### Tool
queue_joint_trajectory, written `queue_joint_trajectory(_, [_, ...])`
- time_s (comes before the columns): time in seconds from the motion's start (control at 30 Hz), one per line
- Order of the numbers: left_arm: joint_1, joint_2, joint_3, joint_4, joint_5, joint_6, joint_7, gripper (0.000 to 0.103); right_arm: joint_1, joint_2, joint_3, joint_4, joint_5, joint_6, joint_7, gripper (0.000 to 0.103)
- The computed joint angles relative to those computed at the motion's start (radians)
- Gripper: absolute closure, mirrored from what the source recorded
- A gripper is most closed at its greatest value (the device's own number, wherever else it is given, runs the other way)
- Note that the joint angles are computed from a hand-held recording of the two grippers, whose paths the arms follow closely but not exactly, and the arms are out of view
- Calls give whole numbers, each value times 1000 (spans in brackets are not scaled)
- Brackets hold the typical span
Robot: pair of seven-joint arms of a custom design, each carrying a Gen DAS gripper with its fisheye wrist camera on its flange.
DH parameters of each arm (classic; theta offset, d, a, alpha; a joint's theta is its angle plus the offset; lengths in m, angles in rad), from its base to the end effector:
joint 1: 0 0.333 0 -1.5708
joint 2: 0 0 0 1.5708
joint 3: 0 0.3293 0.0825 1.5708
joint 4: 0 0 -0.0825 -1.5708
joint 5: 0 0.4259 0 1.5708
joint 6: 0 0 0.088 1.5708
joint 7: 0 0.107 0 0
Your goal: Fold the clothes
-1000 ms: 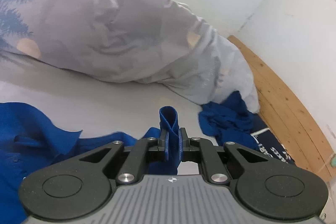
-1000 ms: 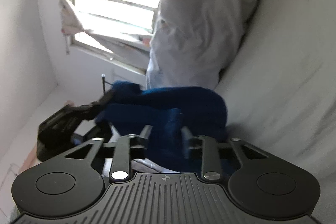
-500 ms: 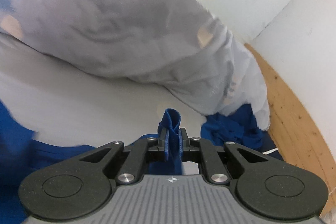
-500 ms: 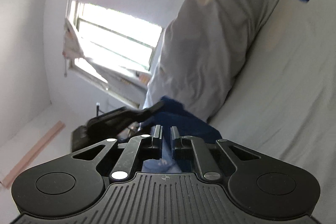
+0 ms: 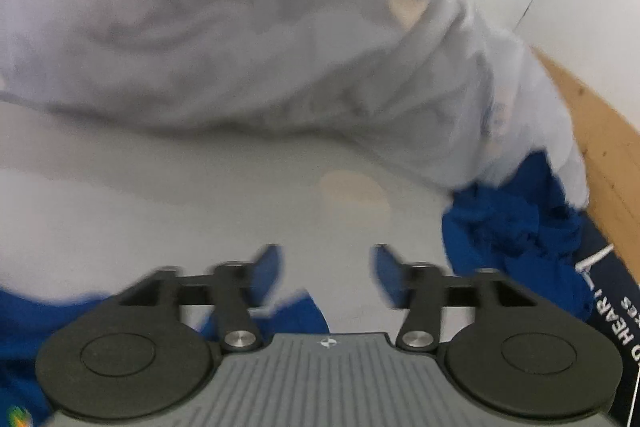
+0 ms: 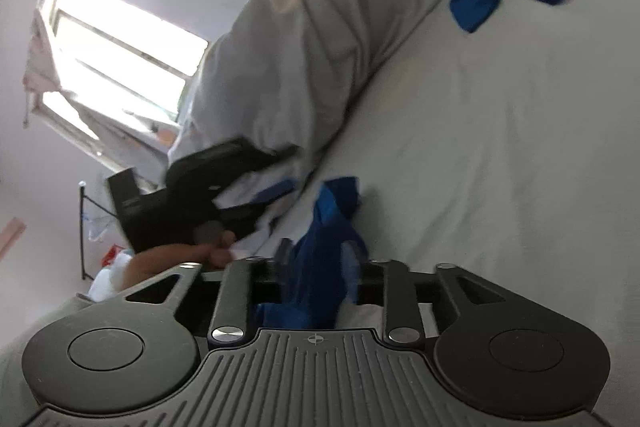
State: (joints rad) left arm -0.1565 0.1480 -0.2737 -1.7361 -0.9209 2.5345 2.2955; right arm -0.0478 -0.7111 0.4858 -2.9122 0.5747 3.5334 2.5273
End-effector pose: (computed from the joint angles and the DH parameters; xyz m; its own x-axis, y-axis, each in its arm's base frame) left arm 0.6381 -0.2708 0.5609 -0.6155 -0.6769 0.4037 -0.6672 0.1749 -0.7240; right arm 0.3493 0.0995 0.4883 -0.2275 -0.4520 -0.8625 -0.1307 0.8919 -0.4329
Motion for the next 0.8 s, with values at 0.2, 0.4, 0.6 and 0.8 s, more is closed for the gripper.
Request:
queue_joint_trajectory(0.2, [8, -96, 26, -81, 55, 31, 116, 16, -73, -85, 71, -24, 19, -83, 45, 50])
queue_joint_trajectory(0.4, [-28, -350, 114, -332, 77, -71, 311, 17, -115, -116, 78, -21, -46, -142, 103, 47])
queue_joint_trajectory(0.6, [-58, -597, 241, -541, 63, -211, 321, 17, -68, -159, -8, -27, -172, -206, 85, 47])
queue_joint_trajectory(0.8, [-17, -767, 332, -640, 155, -330, 249, 17, 232, -127, -323, 24, -415, -374, -142, 47])
